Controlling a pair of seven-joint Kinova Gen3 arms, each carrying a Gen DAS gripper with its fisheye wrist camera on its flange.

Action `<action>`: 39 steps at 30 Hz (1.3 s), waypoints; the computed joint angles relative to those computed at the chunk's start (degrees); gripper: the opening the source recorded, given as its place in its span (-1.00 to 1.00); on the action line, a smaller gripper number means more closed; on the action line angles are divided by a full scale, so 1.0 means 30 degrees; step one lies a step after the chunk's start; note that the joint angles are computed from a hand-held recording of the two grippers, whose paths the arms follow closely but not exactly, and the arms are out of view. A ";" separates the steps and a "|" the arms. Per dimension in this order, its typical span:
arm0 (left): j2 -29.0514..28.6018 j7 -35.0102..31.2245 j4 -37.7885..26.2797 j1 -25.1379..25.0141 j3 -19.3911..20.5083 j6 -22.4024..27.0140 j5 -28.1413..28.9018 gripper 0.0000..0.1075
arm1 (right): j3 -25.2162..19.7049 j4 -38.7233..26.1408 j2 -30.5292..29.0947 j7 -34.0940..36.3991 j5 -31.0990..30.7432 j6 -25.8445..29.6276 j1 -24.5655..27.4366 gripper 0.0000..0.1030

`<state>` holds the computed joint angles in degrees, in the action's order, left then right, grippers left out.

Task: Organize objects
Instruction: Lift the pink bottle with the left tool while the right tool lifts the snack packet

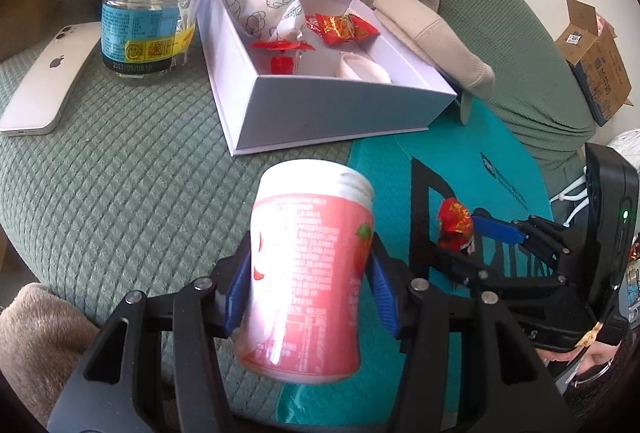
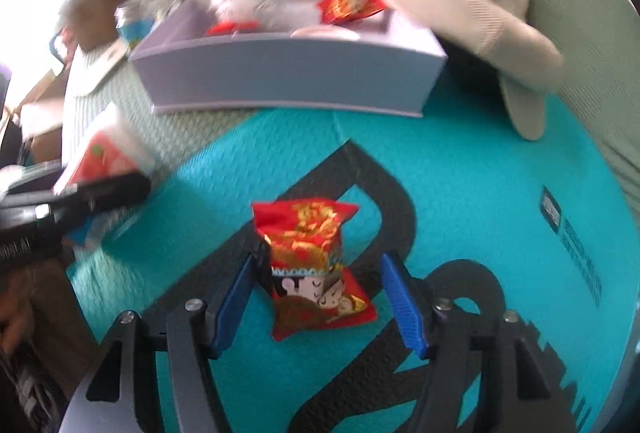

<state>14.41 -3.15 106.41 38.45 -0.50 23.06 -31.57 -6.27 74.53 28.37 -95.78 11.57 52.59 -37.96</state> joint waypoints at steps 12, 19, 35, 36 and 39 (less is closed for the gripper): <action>-0.0109 0.0028 0.0418 0.0076 -0.0179 0.0226 -0.0715 -0.06 | -0.0309 0.2039 -0.0918 -0.0310 -0.1451 -0.2489 0.0872 -0.43; -0.1186 0.1035 0.1228 0.0213 -0.0156 0.0234 -0.2534 -0.06 | -0.0875 0.3404 -0.2148 -0.0155 -0.2016 -0.3852 0.1366 -0.53; -0.3032 0.2956 0.1239 -0.1013 0.2811 0.3593 -0.5177 -0.08 | -0.1494 0.5767 -0.5364 0.0618 -0.2512 -0.5168 0.1779 -0.53; -0.3271 0.2871 0.1258 -0.1188 0.3017 0.3918 -0.5280 -0.08 | -0.1562 0.5907 -0.5561 0.0732 -0.2569 -0.5291 0.1826 -0.53; -0.3200 0.3134 0.0847 -0.1514 0.3638 0.4790 -0.6002 -0.08 | -0.1779 0.6331 -0.6170 0.1273 -0.2890 -0.5679 0.2054 -0.53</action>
